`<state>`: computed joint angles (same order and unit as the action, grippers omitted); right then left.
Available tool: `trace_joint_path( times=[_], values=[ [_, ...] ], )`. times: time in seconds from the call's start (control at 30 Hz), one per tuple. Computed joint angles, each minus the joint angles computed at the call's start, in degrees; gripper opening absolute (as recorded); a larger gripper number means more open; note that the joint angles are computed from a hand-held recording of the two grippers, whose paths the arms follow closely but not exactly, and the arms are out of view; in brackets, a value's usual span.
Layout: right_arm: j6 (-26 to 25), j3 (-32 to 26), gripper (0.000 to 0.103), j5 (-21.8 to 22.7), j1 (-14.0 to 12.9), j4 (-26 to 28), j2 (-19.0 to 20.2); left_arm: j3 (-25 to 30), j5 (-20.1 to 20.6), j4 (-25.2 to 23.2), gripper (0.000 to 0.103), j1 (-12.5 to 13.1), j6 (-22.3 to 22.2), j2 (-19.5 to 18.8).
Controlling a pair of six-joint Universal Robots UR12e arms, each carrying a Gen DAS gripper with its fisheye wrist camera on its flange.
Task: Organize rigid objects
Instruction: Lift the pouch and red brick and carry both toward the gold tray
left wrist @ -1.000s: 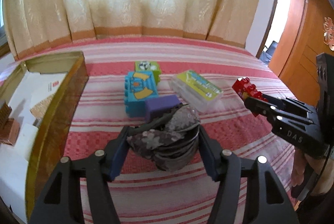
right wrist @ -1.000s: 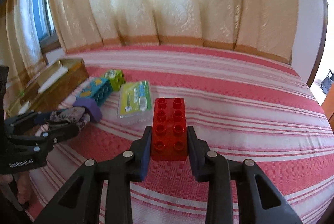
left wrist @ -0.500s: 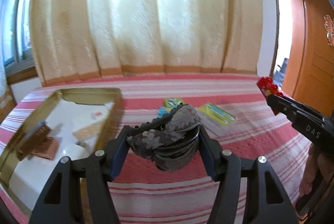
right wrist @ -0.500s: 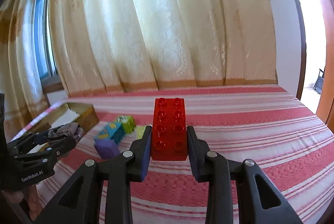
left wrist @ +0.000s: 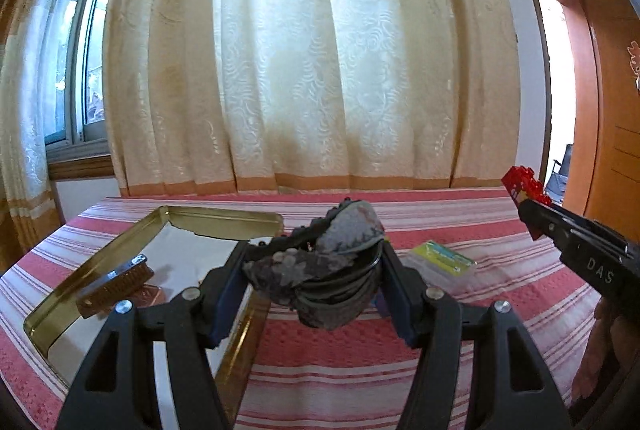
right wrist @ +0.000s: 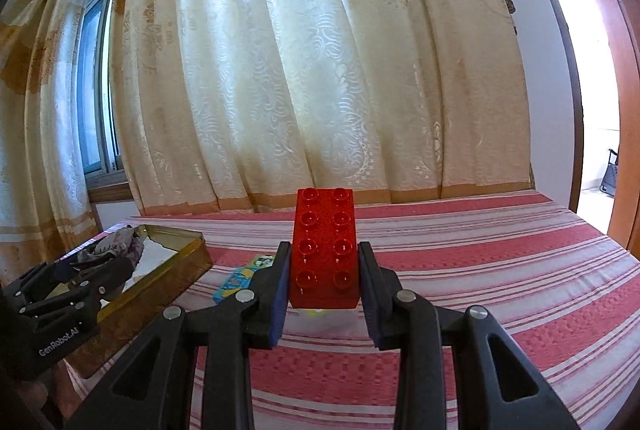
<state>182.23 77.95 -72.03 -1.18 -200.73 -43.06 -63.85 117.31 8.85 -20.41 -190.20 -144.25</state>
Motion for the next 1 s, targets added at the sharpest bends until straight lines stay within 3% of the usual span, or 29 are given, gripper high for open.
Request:
trace_joint_path(
  times=[1.0],
  values=[
    [-4.02, 0.44, 0.034, 1.80, 2.73, -0.44, -0.14, -4.41, 2.34, 3.43, 0.062, 0.99, -2.29, 1.93]
  ],
)
